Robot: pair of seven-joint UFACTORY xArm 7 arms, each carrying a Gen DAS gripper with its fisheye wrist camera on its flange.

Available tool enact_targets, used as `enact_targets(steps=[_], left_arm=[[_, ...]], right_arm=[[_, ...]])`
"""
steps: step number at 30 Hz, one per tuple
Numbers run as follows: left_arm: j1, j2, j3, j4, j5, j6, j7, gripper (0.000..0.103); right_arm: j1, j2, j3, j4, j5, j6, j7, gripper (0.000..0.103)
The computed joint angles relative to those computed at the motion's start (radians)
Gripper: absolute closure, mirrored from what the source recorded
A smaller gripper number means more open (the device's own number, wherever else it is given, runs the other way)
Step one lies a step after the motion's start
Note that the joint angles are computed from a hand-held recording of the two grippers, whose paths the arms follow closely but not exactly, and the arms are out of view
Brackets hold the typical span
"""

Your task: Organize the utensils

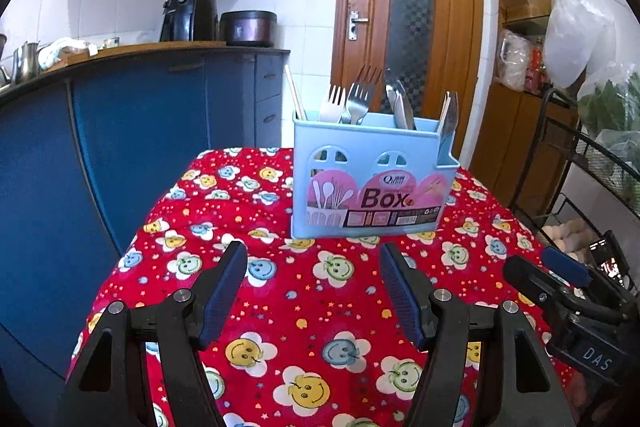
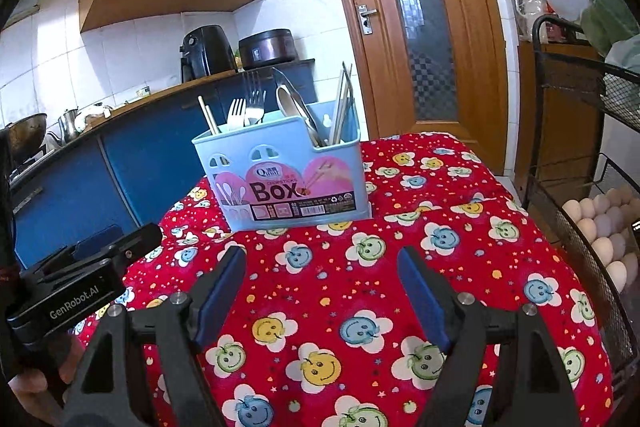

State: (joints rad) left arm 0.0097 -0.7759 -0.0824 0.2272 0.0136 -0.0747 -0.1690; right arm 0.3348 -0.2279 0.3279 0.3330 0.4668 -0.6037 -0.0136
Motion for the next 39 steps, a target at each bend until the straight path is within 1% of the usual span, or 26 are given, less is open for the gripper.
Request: enact_targets(steps=[7, 14, 39], left_arm=[[0.016, 0.009, -0.022, -0.006, 0.004, -0.014, -0.011, 0.033], [0.015, 0.007, -0.031, -0.012, 0.010, -0.027, -0.011, 0.033], [0.009, -0.005, -0.027, -0.016, 0.011, -0.023, -0.010, 0.033]], right_arm=[[0.004, 0.010, -0.008, 0.000, -0.009, 0.006, 0.011, 0.023], [0.005, 0.010, -0.007, 0.001, -0.007, 0.007, 0.012, 0.023], [0.004, 0.010, -0.009, 0.000, -0.010, 0.007, 0.012, 0.023]])
